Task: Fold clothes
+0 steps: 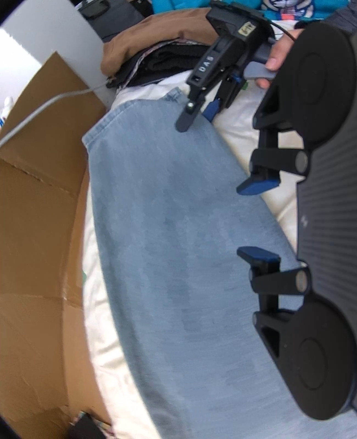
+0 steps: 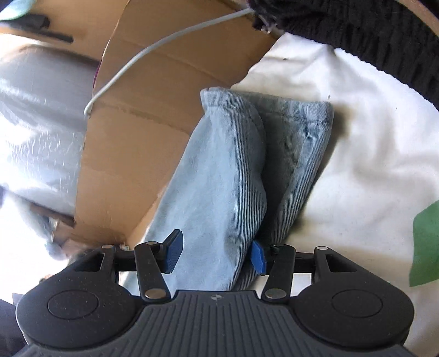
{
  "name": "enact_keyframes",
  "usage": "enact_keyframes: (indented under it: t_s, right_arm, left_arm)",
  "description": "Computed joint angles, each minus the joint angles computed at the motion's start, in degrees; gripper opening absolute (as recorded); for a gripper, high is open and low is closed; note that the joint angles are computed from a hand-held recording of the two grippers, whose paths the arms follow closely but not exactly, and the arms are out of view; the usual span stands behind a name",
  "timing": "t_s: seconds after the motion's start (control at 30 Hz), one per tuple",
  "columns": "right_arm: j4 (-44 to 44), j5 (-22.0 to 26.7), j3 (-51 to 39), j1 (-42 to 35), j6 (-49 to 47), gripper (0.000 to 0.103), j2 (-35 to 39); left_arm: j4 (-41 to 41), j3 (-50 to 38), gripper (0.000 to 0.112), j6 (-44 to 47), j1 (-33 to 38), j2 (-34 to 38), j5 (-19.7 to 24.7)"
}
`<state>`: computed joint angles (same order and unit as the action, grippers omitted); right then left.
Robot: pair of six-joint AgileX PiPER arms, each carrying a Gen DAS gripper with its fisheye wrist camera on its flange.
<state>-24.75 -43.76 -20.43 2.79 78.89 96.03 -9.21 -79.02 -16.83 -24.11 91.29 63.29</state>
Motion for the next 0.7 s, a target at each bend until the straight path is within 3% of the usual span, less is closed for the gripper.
enact_keyframes:
  t_s: [0.2,0.37,0.5,0.7]
  right_arm:
    - [13.61,2.17,1.79,3.58,-11.82,0.058,-6.91]
    - [18.60,5.05,0.34,4.10,-15.90,0.058,-7.54]
    - [25.52,10.77,-2.28,3.92,-21.74,0.057,-5.67]
    - [34.10,15.45,-6.29,3.01,-30.32,0.045,-3.16]
  left_arm:
    - [0.53,3.25,0.044,-3.17,-0.56,-1.66,-2.17]
    - [0.67,6.21,0.044,-5.90,-1.46,-2.17,-5.20]
    - [0.93,6.80,0.044,-6.40,-2.56,-0.86,-7.17]
    - [1.30,5.20,0.044,-8.04,-3.56,1.66,-9.56]
